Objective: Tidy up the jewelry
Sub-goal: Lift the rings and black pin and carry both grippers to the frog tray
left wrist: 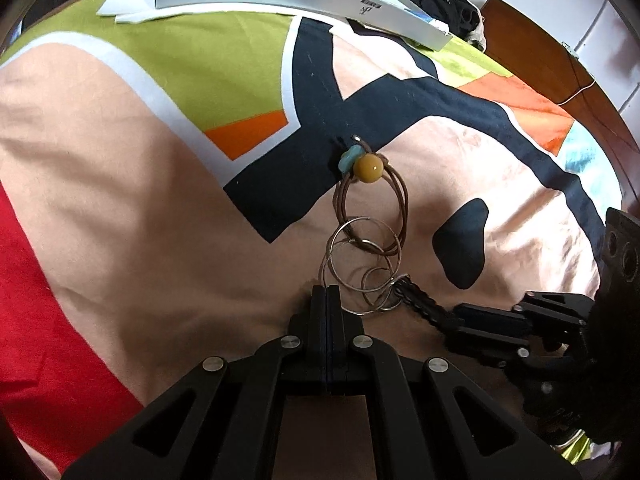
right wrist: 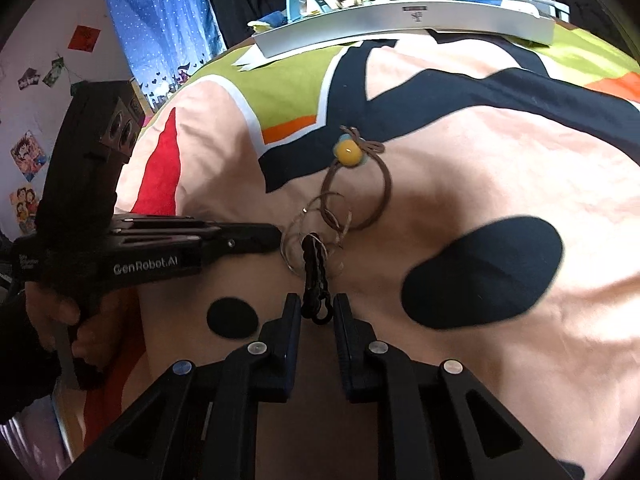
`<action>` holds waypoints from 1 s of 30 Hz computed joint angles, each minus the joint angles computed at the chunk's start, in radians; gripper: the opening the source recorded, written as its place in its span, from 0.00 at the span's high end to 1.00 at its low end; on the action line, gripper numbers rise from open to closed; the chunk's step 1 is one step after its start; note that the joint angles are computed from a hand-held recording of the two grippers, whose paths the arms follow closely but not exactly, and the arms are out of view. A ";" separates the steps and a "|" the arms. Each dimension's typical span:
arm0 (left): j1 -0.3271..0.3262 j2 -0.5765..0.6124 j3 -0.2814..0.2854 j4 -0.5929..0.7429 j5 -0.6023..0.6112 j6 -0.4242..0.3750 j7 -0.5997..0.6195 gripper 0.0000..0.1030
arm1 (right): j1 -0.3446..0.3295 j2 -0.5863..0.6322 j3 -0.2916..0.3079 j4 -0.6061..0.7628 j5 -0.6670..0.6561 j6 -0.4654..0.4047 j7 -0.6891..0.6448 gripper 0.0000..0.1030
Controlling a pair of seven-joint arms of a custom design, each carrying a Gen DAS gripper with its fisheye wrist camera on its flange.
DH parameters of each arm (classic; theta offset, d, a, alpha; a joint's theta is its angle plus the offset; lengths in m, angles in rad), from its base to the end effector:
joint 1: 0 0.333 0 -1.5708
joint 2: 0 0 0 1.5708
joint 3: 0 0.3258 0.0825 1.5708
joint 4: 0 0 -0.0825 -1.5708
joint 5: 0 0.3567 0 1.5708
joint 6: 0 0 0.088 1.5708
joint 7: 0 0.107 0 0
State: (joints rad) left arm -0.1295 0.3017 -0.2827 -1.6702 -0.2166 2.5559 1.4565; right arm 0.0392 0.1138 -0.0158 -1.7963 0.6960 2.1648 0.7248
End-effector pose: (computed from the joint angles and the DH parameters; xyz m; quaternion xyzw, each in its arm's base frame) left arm 0.6211 -0.2422 0.5218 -0.6315 0.7092 -0.3111 0.0392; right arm 0.5972 0.0397 0.5336 -0.8233 0.4644 -0.0003 0.3264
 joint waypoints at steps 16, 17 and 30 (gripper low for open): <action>0.001 -0.019 -0.016 -0.015 0.007 0.040 0.018 1.00 | -0.020 -0.007 -0.014 -0.013 0.018 0.019 0.034 0.85; 0.004 -0.022 -0.024 -0.021 -0.010 0.046 0.040 1.00 | -0.024 -0.007 -0.017 -0.012 0.020 0.015 0.034 0.85; -0.013 0.025 -0.019 0.047 -0.024 -0.023 0.072 0.72 | -0.041 0.000 -0.018 -0.005 0.030 0.008 0.042 0.85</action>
State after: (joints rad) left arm -0.1429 0.3267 -0.3019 -1.6233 -0.2410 2.5333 1.5280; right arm -0.0021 0.1139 -0.0342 -1.8017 0.7258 2.1732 0.7668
